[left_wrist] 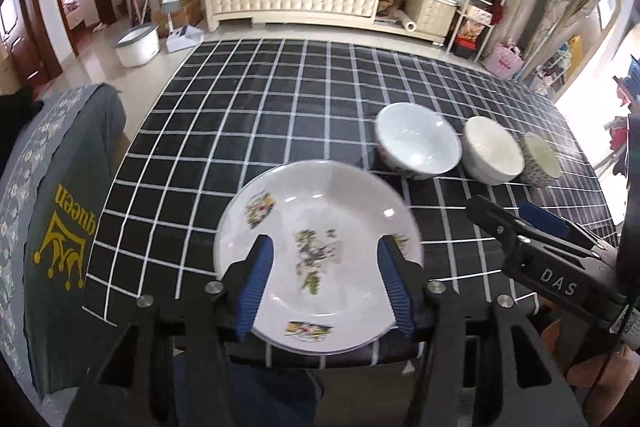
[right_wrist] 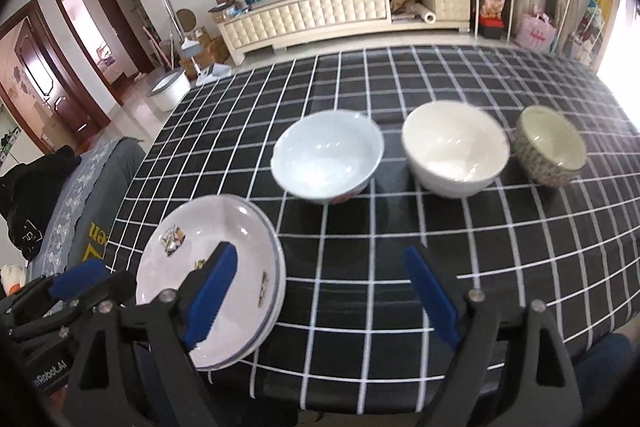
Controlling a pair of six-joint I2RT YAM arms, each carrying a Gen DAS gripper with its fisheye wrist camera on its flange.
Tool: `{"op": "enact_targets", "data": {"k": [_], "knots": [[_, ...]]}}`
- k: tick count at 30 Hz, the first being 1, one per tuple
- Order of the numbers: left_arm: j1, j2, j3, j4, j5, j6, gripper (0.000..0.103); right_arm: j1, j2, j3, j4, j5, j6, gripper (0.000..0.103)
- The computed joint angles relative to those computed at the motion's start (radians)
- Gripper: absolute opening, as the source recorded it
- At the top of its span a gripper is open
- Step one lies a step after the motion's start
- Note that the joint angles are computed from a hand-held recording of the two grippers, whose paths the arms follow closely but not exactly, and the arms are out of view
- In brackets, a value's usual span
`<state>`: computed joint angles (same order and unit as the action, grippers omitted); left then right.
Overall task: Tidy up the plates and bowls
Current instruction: 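Open both grippers and withdraw from the plate stack, then move both grippers to the red-marked white bowl rim and close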
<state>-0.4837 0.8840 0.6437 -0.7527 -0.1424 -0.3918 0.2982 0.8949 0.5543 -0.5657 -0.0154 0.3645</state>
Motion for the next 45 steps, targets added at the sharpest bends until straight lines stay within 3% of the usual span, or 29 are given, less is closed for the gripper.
{"op": "enact_targets", "data": {"k": [8,13,23,34,38,41,45], "knots": [[-0.172,0.1,0.093,0.034,-0.021,-0.079,0.061,-0.164,-0.071,0.039,-0.083,-0.057,-0.111,0.089],[-0.235,0.21,0.154,0.08,-0.057,-0.082,0.061,-0.329,-0.036,0.067,-0.089,-0.158,-0.211,0.089],[-0.168,0.439,0.302,0.157,0.008,-0.062,0.061,-0.513,0.154,0.181,-0.051,-0.265,-0.357,0.089],[-0.145,0.659,0.554,0.11,-0.003,0.031,0.061,-0.551,0.364,0.329,-0.044,-0.323,-0.461,0.089],[-0.131,0.741,0.605,0.114,0.007,0.058,0.055,-0.531,0.461,0.384,-0.05,-0.358,-0.484,0.069],[-0.106,0.801,0.629,0.105,0.025,0.072,0.044,-0.511,0.539,0.416,-0.045,-0.379,-0.49,0.062],[-0.056,0.849,0.633,0.116,0.064,0.093,0.039,-0.457,0.664,0.473,-0.029,-0.362,-0.506,0.05]]}}
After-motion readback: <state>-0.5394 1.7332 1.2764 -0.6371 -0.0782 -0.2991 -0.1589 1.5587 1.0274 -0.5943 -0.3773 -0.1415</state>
